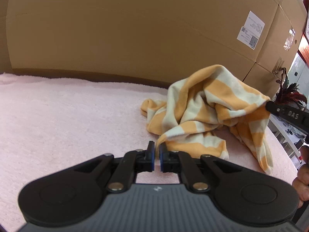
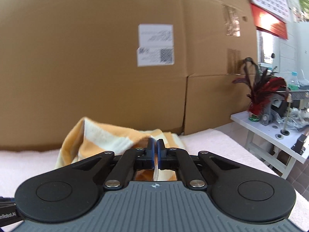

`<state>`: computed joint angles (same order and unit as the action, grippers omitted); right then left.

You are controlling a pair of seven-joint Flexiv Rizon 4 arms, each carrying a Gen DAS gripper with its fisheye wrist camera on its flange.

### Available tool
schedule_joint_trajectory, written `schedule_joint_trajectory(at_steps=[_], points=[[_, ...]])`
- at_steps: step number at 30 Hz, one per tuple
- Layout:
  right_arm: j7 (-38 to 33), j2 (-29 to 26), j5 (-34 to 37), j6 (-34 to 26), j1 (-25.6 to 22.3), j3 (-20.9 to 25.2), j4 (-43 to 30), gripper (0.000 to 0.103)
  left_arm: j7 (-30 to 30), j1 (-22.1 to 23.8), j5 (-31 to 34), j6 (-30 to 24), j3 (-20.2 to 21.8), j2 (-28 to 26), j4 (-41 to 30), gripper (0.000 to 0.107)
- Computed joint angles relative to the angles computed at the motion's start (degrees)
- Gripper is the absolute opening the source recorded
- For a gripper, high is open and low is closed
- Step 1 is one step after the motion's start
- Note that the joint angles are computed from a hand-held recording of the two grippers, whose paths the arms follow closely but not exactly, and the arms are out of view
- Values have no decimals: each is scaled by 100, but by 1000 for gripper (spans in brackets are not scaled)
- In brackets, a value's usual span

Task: Fold clothes

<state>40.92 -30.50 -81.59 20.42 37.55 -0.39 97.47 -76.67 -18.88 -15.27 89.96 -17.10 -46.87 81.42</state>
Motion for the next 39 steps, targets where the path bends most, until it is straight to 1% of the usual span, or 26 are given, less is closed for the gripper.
schedule_joint_trajectory(at_steps=[2, 5, 7, 13, 16, 18, 22, 23, 25, 26, 27, 28, 29, 30, 31, 33, 34, 35, 36, 37, 38, 39], points=[[185, 87, -25, -151, 46, 8, 109, 2, -13, 32, 4, 85, -9, 39, 47, 3], [291, 116, 42, -442, 121, 57, 168, 2, -147, 16, -15, 230, 108, 115, 90, 3], [489, 224, 48, -547, 126, 108, 290, 2, -236, 36, -16, 324, 170, 164, 130, 4], [836, 457, -32, -800, 129, 270, 544, 2, -386, 207, 41, 519, 129, 296, 380, 6], [922, 494, -27, -951, 168, 344, 579, 2, -436, 334, 87, 642, 28, 360, 534, 6], [957, 519, -56, -1019, 189, 377, 611, 2, -501, 362, 112, 756, 55, 406, 616, 8], [1012, 565, 29, -1136, 223, 460, 667, 2, -634, 567, 191, 997, -48, 488, 843, 14], [1028, 578, 69, -1151, 228, 482, 684, 2, -673, 590, 214, 1048, -25, 517, 911, 16], [1029, 570, 219, -1228, 253, 520, 683, 1, -774, 534, 228, 1132, 153, 588, 1037, 17], [990, 539, 340, -1382, 303, 527, 643, 0, -823, 503, 233, 1173, 245, 622, 1098, 16], [956, 520, 441, -1499, 340, 534, 618, 0, -885, 375, 216, 1240, 462, 654, 1143, 15], [939, 558, 472, -1461, 323, 553, 659, 0, -959, 99, 154, 1343, 866, 673, 1160, 11], [921, 598, 504, -1424, 305, 572, 703, 1, -959, -84, 79, 1431, 1131, 686, 1193, 8], [903, 636, 535, -1387, 287, 592, 743, 3, -995, -115, 122, 1455, 1209, 713, 1228, 8], [866, 679, 537, -1299, 255, 615, 795, 9, -988, -62, 165, 1501, 1167, 749, 1294, 8], [606, 780, 298, -671, 86, 669, 950, 14, -952, 138, 320, 1602, 959, 831, 1462, 11], [347, 789, 180, -304, 1, 690, 985, 14, -900, 219, 420, 1616, 867, 861, 1531, 18], [123, 761, 64, 11, -44, 700, 990, 14, -846, 265, 506, 1628, 808, 877, 1582, 29], [-119, 706, -2, 243, -52, 703, 963, 15, -784, 244, 569, 1641, 811, 866, 1602, 34], [-378, 641, -53, 452, -47, 698, 922, 15, -723, 233, 627, 1642, 798, 847, 1616, 42], [-684, 540, -65, 531, 11, 681, 836, 15, -671, 274, 684, 1622, 728, 829, 1629, 48], [-978, 427, -57, 506, 105, 649, 733, 17, -626, 356, 740, 1567, 601, 803, 1627, 50]])
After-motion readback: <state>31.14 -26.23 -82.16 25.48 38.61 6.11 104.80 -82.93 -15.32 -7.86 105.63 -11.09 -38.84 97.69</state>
